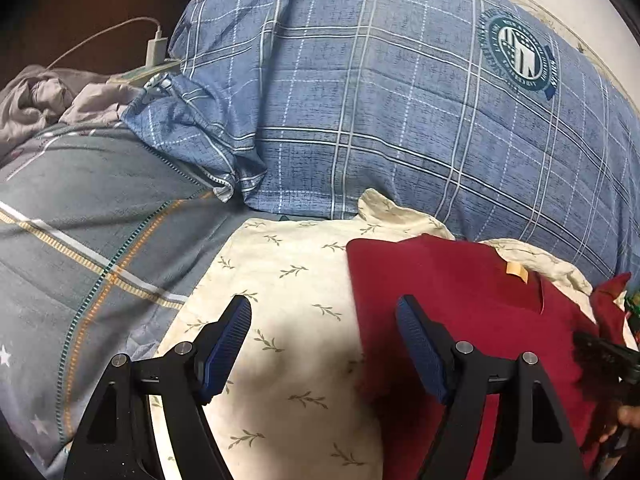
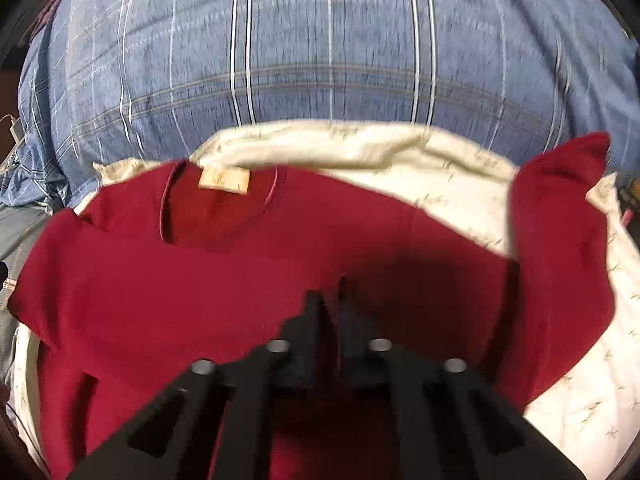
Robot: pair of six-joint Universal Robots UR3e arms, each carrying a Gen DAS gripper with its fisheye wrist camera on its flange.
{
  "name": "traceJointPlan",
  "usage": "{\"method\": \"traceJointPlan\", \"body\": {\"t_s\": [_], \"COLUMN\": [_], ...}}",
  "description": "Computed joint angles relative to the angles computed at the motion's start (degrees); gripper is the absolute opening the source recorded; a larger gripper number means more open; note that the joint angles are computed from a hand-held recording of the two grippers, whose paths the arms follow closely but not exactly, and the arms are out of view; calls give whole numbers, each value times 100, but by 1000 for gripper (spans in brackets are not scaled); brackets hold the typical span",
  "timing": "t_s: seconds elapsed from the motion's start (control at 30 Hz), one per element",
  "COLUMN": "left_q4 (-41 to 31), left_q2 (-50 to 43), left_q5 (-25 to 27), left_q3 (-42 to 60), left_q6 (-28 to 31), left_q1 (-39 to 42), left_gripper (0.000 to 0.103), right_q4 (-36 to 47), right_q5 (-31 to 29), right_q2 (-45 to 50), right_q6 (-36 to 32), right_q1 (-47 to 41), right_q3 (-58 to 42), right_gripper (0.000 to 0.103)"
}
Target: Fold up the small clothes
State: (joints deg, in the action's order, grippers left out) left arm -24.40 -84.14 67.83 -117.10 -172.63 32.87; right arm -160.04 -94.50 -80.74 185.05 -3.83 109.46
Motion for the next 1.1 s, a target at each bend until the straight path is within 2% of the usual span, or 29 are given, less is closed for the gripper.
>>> {"method": "traceJointPlan", "body": {"t_s": [0.07,0.17,0.37,0.4,0.47,0.5,0.53,0.67,0.73,0.8,0.93,1.07,1.1], "left_q4": [1,247,384,421,455,474,492,341,350,298,158,161,182], "left_q2": [69,28,-139,-184,-324,-438,-580,-1160,-1396,-1587,-1806,-1881,-1867], "left_q5": [-74,-11,192,244,414,559,721,1313,1480,1605,1605,1592,1586], "left_q3": [-76,-137,-110,-102,-25,47,124,598,760,923,1154,1201,1178], "left_q6": [-37,-82,45,99,185,195,200,107,55,29,-11,-31,-26], "left_q1": [55,-36,-514,-625,-840,-961,-1086,-1515,-1640,-1732,-1751,-1749,-1742], "left_gripper": [74,74,74,74,74,74,74,74,75,75,77,77,77], "right_q4": [-292,-381,-75,3,-113,-187,-292,-108,8,79,-393,-288,-237], "right_q5": [-89,-624,-526,-494,-480,-465,-378,-7,95,0,-29,85,119], "right_q2": [-238,-250,161,147,-189,-350,-582,-488,-159,349,809,748,648], "right_q6": [-36,65,257,291,464,534,549,3,-84,-23,136,235,251], "right_q1": [-38,-114,-554,-580,-638,-645,-640,-268,-71,62,-52,-162,-179], "right_q3": [159,96,1,8,303,435,611,407,149,-216,-219,-228,-167], "right_gripper": [4,4,5,12,18,30,36,35,30,30,30,30,33]}}
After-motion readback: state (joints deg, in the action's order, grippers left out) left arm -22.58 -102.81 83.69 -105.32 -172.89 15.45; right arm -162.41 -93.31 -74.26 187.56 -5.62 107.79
